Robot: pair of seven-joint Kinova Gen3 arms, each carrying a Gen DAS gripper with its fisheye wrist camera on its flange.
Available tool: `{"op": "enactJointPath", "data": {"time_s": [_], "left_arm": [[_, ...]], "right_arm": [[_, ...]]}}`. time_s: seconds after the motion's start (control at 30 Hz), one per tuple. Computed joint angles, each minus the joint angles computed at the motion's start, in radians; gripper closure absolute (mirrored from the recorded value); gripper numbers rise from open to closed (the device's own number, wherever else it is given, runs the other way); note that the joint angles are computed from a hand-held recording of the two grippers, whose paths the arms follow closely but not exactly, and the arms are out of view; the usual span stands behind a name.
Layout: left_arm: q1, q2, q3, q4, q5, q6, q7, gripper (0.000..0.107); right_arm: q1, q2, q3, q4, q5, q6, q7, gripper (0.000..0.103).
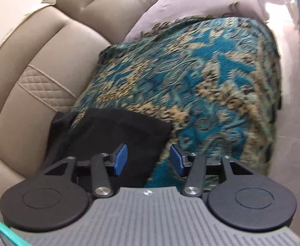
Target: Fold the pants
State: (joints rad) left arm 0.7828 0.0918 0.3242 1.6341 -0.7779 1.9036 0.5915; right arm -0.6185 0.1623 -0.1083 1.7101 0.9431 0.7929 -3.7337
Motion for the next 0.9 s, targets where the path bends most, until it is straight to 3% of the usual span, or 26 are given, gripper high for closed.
{"op": "enactJointPath", "data": {"time_s": [0.07, 0.17, 0.23, 0.27, 0.3, 0.4, 0.47, 0.63, 0.9], "left_arm": [[-0.004, -0.002, -0.003, 0.003, 0.004, -0.006, -0.007, 0.100], [-0.011, -0.002, -0.005, 0.005, 0.010, -0.014, -0.018, 0.100], [-0.014, -0.002, -0.006, 0.005, 0.011, -0.015, -0.022, 0.100], [-0.014, -0.002, -0.005, 0.003, 0.011, -0.013, -0.024, 0.100], [-0.014, -0.002, -0.005, 0.001, 0.010, -0.010, -0.028, 0.100], [-0.014, 0.004, -0.007, -0.017, 0.005, 0.020, -0.047, 0.100], [-0.012, -0.001, -0.006, -0.026, -0.003, 0.030, -0.057, 0.100], [-0.005, 0.004, -0.001, -0.069, -0.028, 0.070, -0.104, 0.100], [0.035, -0.019, 0.024, -0.120, -0.055, 0.141, -0.143, 0.100]], "right_arm": [[-0.015, 0.028, 0.024, -0.041, -0.012, 0.021, 0.068, 0.035], [-0.071, 0.098, 0.059, -0.142, -0.016, 0.137, 0.190, 0.035], [-0.106, 0.151, 0.071, -0.208, -0.002, 0.218, 0.272, 0.062], [-0.122, 0.177, 0.076, -0.236, 0.010, 0.259, 0.303, 0.092], [-0.125, 0.195, 0.067, -0.258, 0.016, 0.295, 0.319, 0.095], [-0.142, 0.175, 0.087, -0.255, 0.015, 0.316, 0.267, 0.098], [-0.182, 0.161, 0.107, -0.223, 0.079, 0.354, 0.186, 0.098], [-0.104, 0.138, -0.064, -0.174, 0.224, 0.448, 0.082, 0.098], [-0.146, 0.135, -0.120, -0.184, 0.269, 0.595, 0.092, 0.098]]}}
